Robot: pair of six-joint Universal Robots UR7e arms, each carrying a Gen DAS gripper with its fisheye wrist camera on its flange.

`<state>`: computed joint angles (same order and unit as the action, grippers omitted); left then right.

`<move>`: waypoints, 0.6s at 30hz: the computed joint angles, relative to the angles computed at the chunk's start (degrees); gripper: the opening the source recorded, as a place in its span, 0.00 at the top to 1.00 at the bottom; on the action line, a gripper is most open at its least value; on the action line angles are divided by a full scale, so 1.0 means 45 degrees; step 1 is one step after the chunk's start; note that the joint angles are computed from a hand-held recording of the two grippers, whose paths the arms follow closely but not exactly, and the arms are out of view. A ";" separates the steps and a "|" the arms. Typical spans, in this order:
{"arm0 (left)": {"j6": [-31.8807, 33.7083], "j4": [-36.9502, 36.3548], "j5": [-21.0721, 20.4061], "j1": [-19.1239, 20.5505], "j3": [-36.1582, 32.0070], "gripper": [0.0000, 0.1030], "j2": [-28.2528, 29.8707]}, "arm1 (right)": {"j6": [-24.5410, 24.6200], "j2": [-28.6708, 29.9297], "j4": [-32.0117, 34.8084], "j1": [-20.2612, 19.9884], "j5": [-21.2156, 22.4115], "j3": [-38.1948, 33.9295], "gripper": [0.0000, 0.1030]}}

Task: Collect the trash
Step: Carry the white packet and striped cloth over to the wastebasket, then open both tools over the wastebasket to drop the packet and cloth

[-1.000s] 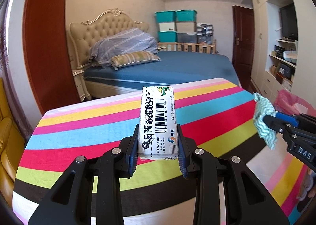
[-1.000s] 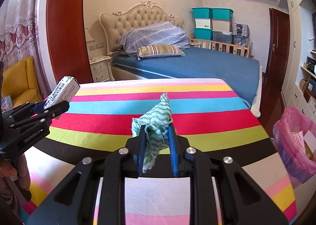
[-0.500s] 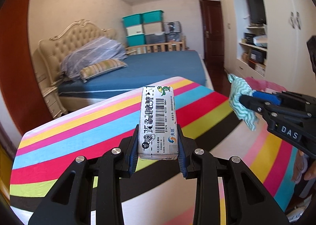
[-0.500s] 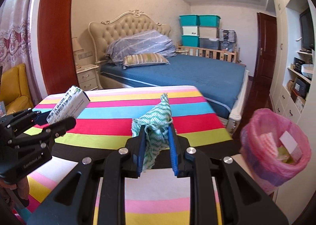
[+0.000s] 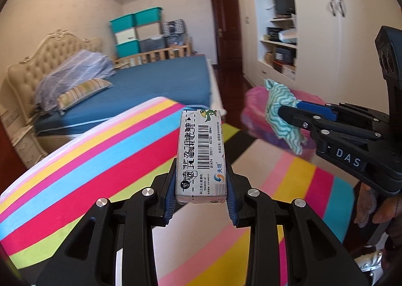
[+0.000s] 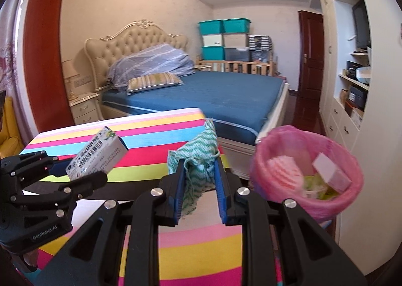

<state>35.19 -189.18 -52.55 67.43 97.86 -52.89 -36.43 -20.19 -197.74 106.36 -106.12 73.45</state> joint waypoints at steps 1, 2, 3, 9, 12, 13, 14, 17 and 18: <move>-0.0069 0.0266 -0.0099 -0.0057 -0.0231 0.70 0.0190 | -0.0060 -0.0095 -0.0073 -0.0087 -0.0052 0.0024 0.79; -0.0140 0.0466 -0.0179 -0.0115 -0.0416 0.70 0.0369 | -0.0136 -0.0200 -0.0134 -0.0180 -0.0097 0.0056 0.79; -0.0224 0.0730 -0.0287 -0.0170 -0.0638 0.70 0.0539 | -0.0212 -0.0278 -0.0155 -0.0270 -0.0105 0.0072 0.79; -0.0690 0.2027 -0.1073 -0.0435 -0.2005 0.70 0.1596 | -0.0665 -0.0784 -0.0125 -0.0856 -0.0310 -0.0034 0.78; -0.1025 0.2816 -0.1421 -0.0501 -0.2924 0.70 0.2206 | -0.0681 -0.0915 0.0263 -0.1124 -0.0318 -0.0317 0.78; -0.1098 0.3042 -0.1520 -0.0532 -0.3218 0.70 0.2414 | -0.0709 -0.0937 0.0391 -0.1218 -0.0348 -0.0460 0.78; -0.1134 0.3213 -0.1558 -0.0574 -0.3502 0.70 0.2634 | -0.0723 -0.0967 0.0522 -0.1317 -0.0344 -0.0587 0.78; -0.1116 0.3451 -0.1671 -0.0639 -0.4250 0.70 0.3231 | -0.0731 -0.1056 0.0820 -0.1535 -0.0219 -0.0826 0.78; -0.1161 0.3596 -0.1726 -0.0632 -0.4552 0.70 0.3418 | -0.0801 -0.1044 0.0950 -0.1598 -0.0205 -0.0988 0.78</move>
